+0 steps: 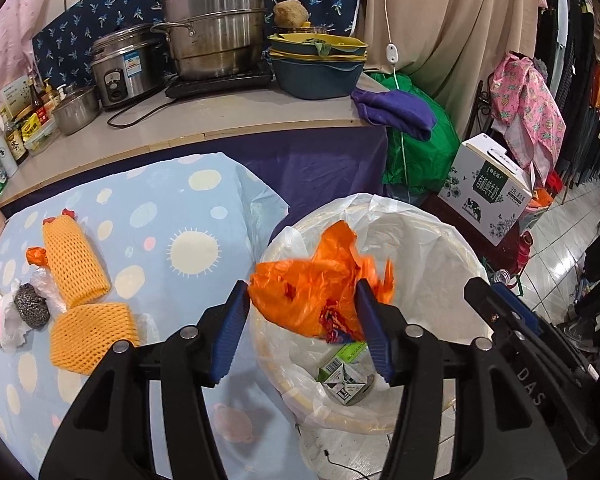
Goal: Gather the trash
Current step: 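Carry the tissue and orange bag over the bin and release both, then move both tools back over the table toward the tissue and foam nets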
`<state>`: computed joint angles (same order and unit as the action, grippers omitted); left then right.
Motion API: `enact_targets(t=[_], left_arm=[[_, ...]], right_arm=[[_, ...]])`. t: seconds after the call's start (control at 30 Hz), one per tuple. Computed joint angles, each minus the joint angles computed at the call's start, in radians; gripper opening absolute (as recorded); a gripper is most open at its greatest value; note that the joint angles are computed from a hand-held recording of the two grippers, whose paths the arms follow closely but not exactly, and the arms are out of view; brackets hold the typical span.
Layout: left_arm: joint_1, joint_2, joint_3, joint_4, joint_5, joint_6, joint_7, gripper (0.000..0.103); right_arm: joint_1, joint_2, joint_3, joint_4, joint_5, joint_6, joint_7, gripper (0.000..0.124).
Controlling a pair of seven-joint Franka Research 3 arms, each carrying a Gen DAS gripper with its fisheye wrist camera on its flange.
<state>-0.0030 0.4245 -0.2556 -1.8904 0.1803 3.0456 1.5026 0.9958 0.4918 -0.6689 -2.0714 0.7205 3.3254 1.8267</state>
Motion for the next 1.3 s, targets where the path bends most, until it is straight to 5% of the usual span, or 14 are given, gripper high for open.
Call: enact_targets(t=[0.43, 0.83, 1.03, 1.3], left_arm=[[-0.002, -0.022, 0.010, -0.015, 0.004, 0.011, -0.018, 0.052], [0.086, -0.056, -0.052, -0.051, -0.061, 0.026, 0.021, 0.053], [0.133, -0.075, -0.072, -0.078, -0.106, 0.040, 0.045, 0.053], [0.195, -0.099, -0.058, -0.116, -0.152, 0.059, 0.037, 0.066]], right_arm=[[0.106, 0.011, -0.094, 0.000, 0.052, 0.003, -0.024, 0.052], [0.184, 0.035, -0.158, 0.021, 0.005, -0.027, 0.013, 0.056], [0.206, 0.053, -0.170, 0.047, -0.060, -0.047, 0.057, 0.061], [0.190, 0.079, -0.135, 0.109, -0.170, -0.078, 0.134, 0.069]])
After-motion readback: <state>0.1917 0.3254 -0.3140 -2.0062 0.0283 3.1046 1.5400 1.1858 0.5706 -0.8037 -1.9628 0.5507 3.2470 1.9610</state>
